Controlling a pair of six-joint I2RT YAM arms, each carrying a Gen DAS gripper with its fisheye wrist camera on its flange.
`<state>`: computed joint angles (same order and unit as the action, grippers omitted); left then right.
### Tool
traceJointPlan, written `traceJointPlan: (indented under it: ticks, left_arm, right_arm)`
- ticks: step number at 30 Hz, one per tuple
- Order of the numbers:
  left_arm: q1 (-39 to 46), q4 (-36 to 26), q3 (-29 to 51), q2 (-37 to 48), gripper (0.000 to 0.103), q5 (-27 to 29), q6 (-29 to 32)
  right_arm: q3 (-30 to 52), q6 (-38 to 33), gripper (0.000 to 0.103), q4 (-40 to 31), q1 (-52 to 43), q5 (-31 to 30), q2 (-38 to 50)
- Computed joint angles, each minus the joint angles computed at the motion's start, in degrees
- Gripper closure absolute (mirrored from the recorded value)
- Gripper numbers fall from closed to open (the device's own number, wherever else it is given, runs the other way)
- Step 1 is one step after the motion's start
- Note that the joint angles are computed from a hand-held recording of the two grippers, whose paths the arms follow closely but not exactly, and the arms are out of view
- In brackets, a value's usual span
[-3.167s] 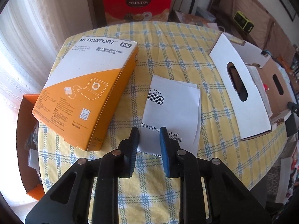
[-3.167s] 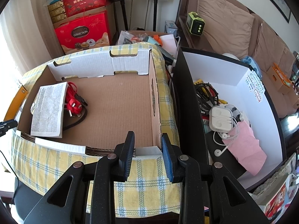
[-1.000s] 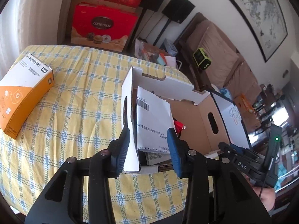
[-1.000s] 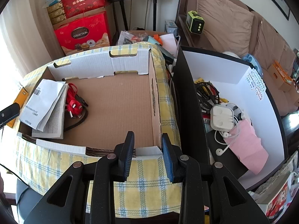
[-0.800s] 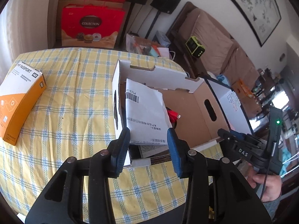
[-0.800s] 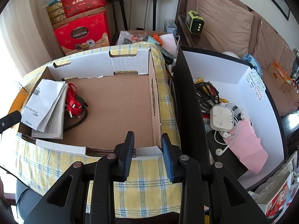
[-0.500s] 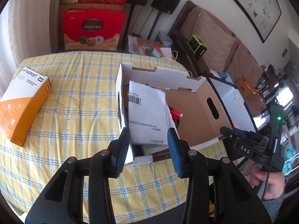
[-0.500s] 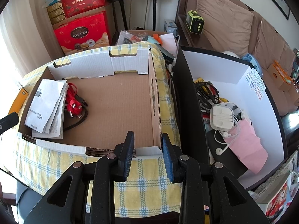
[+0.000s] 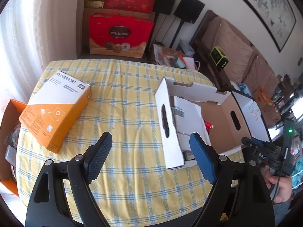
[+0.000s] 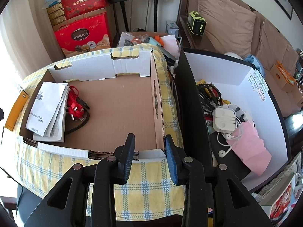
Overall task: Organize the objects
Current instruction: 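Move the left tool to the MY PASSPORT box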
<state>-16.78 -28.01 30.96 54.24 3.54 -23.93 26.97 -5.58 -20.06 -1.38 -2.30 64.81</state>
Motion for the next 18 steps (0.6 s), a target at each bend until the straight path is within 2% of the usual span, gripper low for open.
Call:
traceJointPlan:
  ticks: [9, 14, 18]
  left_arm:
    - [28.3, -5.35, 1.62, -0.27, 0.021, 8.69, 17.88]
    - [41.09, -4.89, 2.58, 3.72, 0.021, 13.34, 25.87]
    - [47.04, -2.41, 3.9, 9.56, 0.021, 15.26, 30.44]
  right_arm:
    - [0.15, -0.04, 0.069, 1.02, 1.38, 1.6, 0.87]
    - [0.44, 1.08, 0.069, 1.52, 2.69, 2.4, 1.55]
    - [0.87, 2.68, 0.07, 1.72, 5.98, 4.05, 2.21]
